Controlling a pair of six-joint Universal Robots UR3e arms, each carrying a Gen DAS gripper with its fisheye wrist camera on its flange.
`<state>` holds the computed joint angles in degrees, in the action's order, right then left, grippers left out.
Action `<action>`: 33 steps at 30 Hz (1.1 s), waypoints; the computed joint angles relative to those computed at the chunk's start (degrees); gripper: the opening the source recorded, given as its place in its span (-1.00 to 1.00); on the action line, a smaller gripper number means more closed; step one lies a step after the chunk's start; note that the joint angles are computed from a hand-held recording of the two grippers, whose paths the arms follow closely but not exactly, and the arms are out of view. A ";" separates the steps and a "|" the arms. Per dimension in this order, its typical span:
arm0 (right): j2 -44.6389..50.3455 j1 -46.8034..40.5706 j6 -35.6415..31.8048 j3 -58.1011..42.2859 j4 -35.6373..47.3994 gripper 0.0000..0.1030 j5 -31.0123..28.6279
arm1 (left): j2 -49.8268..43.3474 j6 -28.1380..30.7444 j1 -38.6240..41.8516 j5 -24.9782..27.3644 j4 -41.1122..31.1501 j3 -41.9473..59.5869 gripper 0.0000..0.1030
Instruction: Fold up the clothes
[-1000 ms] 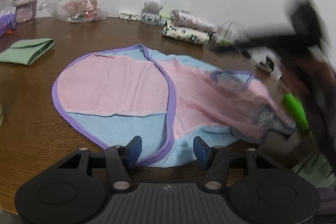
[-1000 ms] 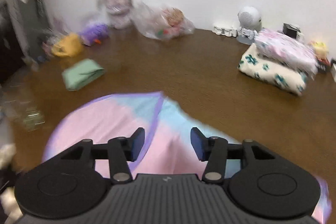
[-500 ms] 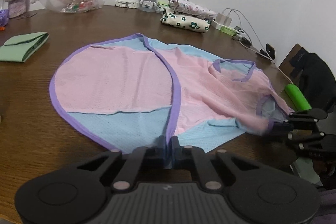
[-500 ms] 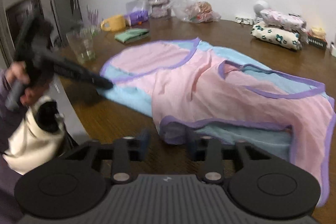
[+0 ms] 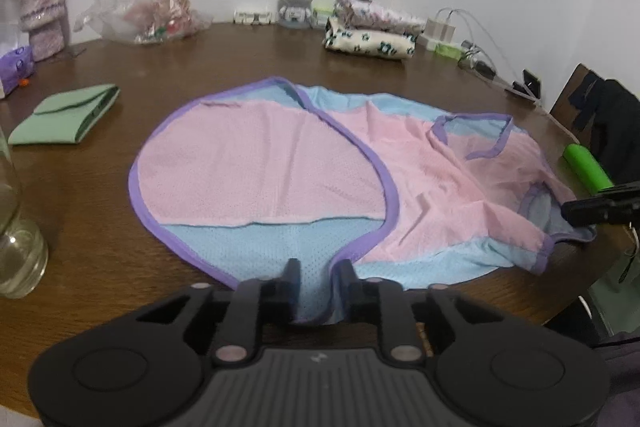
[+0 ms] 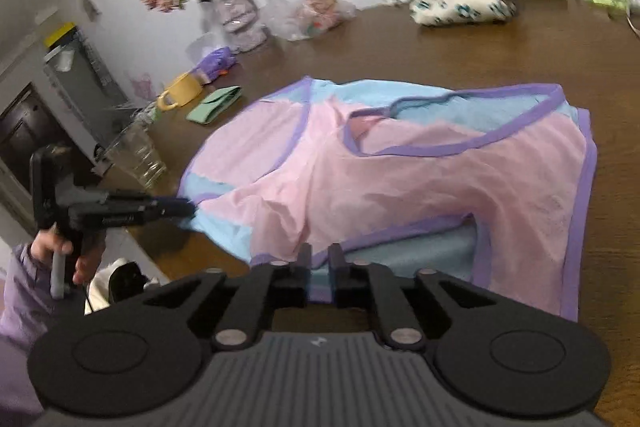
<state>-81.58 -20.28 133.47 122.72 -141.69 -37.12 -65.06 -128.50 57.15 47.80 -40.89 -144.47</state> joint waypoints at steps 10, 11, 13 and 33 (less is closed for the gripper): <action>3.38 5.62 -4.19 6.53 -15.27 -0.28 0.09 | -8.38 -4.44 -5.12 1.95 8.17 1.46 -0.50; 4.90 7.19 -2.34 7.16 -20.96 -0.28 -1.69 | -8.47 -4.45 -4.97 1.74 8.41 1.29 -0.50; 7.53 9.49 -0.11 8.08 -30.22 -0.33 -4.60 | -8.31 -4.46 -5.03 1.93 8.70 1.12 -0.50; -0.64 0.02 2.68 0.39 -5.44 -0.49 -2.08 | -3.56 -4.66 -4.95 1.27 3.58 5.33 -0.40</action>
